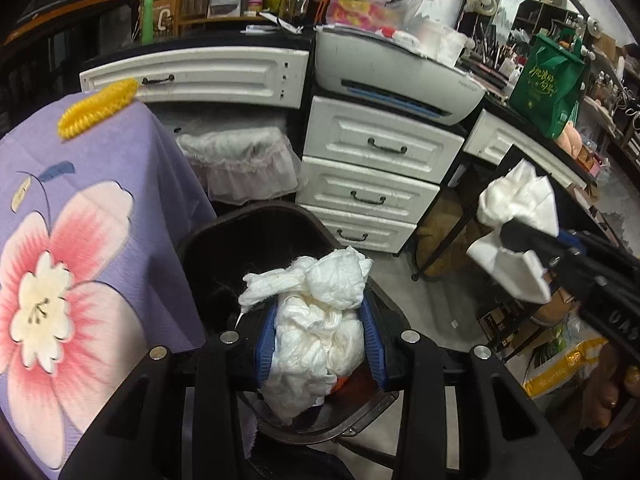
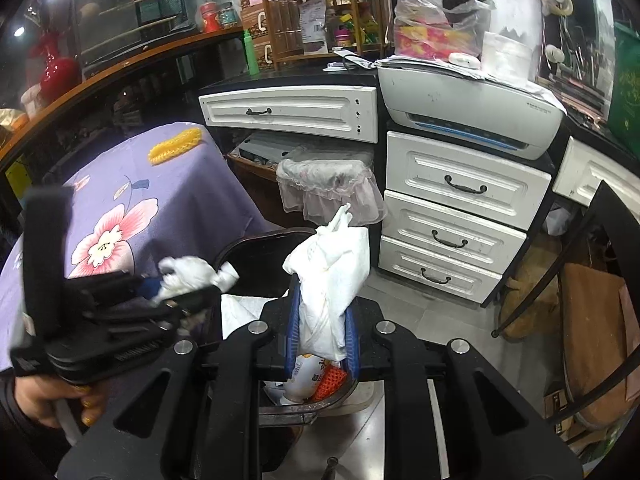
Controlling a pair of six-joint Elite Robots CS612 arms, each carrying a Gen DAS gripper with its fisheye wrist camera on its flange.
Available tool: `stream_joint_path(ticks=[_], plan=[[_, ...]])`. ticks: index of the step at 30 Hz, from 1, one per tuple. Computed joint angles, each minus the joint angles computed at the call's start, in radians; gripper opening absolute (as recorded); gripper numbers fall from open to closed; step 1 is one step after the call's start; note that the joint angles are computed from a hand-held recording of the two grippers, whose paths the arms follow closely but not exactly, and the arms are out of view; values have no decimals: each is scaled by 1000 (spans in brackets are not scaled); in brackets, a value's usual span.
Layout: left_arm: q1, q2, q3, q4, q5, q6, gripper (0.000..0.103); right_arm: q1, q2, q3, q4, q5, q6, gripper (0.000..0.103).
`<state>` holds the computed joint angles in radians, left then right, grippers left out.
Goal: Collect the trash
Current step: 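Carry both tissues over the black bin, then open the left tool over the bin while the right tool releases its tissue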
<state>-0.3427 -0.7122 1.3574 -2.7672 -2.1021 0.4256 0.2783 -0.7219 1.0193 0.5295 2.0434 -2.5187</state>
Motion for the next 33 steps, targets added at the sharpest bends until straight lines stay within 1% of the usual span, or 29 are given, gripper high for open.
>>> stream_joint_path(ticks=[5,7,9,10,11,13,16,18,21,23,25,27,29,33], plan=[[-14,13,-1,9,56,9,40,-4,1,1,4,0,11,20],[-17,18,-3,13,64,15,44,-4,4,-1,9,5,14,20],[-22,21,-3,22,75,24,47,-4,5,-2,10,2,17,20],[-24,23,-2,21,82,31,51,-4,5,-1,9,1,18,20],[-26,25,-2,20,89,37,58,-4,5,0,8,0,17,20],[-30,25,2,16,103,46,67,-5,4,1,9,0,18,20],[-30,22,10,18,106,53,72,-6,4,3,9,-2,27,20],[-29,16,20,9,100,58,73,-9,6,5,10,-3,36,20],[-22,2,46,-41,80,56,74,-18,4,18,1,-29,59,20],[-13,-13,69,-83,49,49,75,-25,7,22,-1,-50,71,20],[-2,-30,97,-155,24,31,77,-31,16,17,6,-72,77,20],[6,-41,114,-206,15,10,78,-37,24,10,12,-101,83,20],[17,-51,122,-241,1,-11,79,-44,39,-7,22,-161,72,20],[33,-60,122,-282,-14,-53,81,-37,87,-83,70,-199,28,20]])
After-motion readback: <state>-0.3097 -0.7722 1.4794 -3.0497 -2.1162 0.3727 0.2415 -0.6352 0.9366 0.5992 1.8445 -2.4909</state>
